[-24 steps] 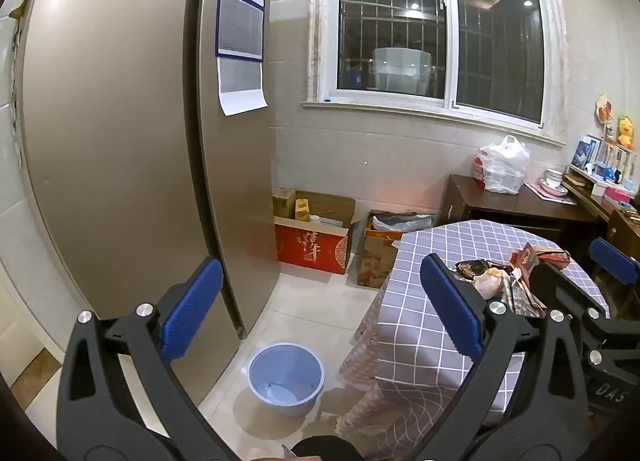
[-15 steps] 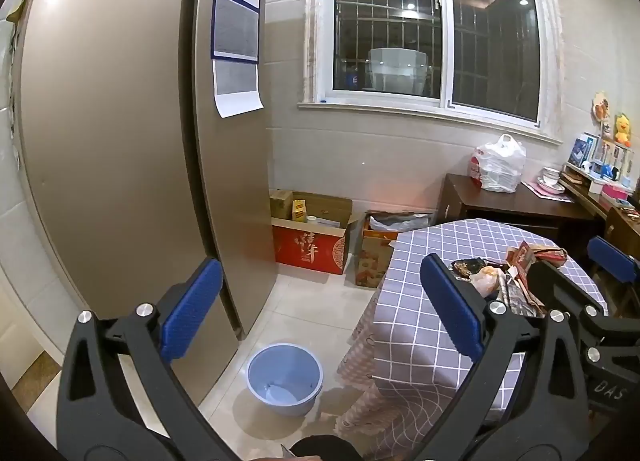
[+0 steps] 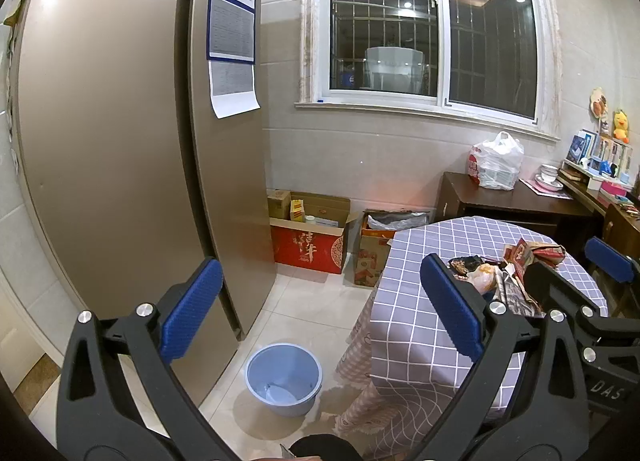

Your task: Collect trash

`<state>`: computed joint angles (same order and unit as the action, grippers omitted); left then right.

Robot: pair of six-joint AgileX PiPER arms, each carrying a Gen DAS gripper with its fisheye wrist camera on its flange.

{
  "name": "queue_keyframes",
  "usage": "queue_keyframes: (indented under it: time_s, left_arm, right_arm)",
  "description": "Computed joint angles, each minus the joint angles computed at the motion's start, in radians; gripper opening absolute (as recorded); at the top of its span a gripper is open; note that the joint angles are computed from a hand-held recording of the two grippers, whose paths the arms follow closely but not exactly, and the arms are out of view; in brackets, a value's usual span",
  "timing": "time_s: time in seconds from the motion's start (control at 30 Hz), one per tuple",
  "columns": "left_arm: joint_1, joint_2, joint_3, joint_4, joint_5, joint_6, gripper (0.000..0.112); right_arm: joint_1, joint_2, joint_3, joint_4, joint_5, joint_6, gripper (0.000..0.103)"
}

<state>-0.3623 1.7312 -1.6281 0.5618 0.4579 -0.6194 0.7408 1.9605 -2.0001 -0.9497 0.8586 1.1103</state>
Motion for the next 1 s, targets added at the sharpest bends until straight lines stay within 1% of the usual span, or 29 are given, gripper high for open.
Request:
queue_keyframes:
  time_s: [1.0]
  left_arm:
    - [-0.007, 0.007, -0.003, 0.016, 0.001, -0.018, 0.097]
  right_arm:
    - [-0.01, -0.008, 0.016, 0.01, -0.014, 0.003, 0.099]
